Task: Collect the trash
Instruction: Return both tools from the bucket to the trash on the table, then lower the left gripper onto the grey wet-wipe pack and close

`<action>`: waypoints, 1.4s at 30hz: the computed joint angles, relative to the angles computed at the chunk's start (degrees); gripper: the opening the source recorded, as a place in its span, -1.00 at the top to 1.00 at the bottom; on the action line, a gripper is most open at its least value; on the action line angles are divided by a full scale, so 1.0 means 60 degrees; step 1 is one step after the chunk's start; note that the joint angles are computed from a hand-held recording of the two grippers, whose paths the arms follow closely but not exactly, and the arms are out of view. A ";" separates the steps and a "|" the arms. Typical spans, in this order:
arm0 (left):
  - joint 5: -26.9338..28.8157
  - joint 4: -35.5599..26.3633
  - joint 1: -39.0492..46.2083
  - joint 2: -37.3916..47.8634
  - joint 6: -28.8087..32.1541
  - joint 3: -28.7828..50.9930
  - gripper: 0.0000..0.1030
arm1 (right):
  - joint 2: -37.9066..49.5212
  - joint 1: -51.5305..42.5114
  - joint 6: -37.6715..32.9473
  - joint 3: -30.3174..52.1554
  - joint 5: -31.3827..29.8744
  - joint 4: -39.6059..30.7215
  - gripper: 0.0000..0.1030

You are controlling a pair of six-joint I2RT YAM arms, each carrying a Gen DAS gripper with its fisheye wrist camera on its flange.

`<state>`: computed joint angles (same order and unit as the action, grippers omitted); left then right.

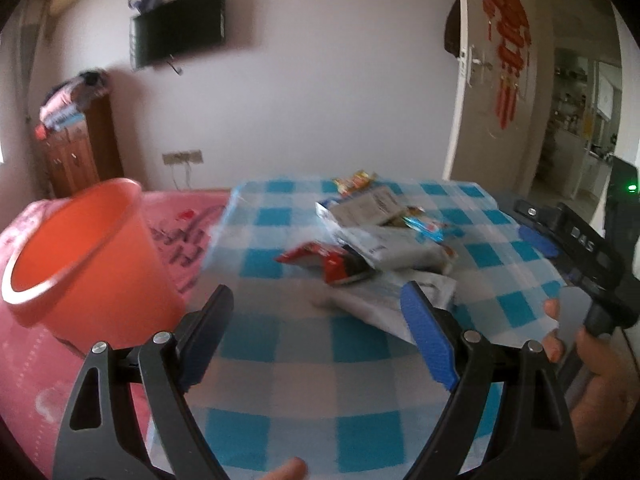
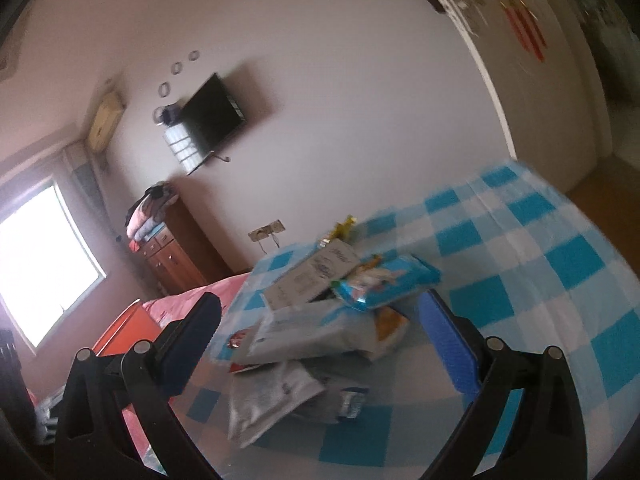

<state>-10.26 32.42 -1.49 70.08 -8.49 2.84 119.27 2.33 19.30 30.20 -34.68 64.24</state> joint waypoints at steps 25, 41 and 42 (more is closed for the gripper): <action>0.2141 -0.1021 -0.0322 0.5359 -0.2723 0.3938 -0.67 | 0.1487 -0.0841 -0.1276 0.3039 -0.0936 -0.3956 -0.90; -0.0252 -0.4979 -0.1373 0.7607 -0.3921 0.7982 -0.67 | 0.1567 -0.0750 -0.2158 0.3505 -0.1316 -0.4684 -0.90; -0.0452 -0.5111 -0.1444 0.7764 -0.3916 0.8155 -0.67 | 0.1604 -0.0746 -0.2226 0.3595 -0.1368 -0.4835 -0.90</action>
<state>-12.97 1.76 -10.16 116.66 -31.99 51.77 128.89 -2.15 5.94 51.77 -42.89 35.24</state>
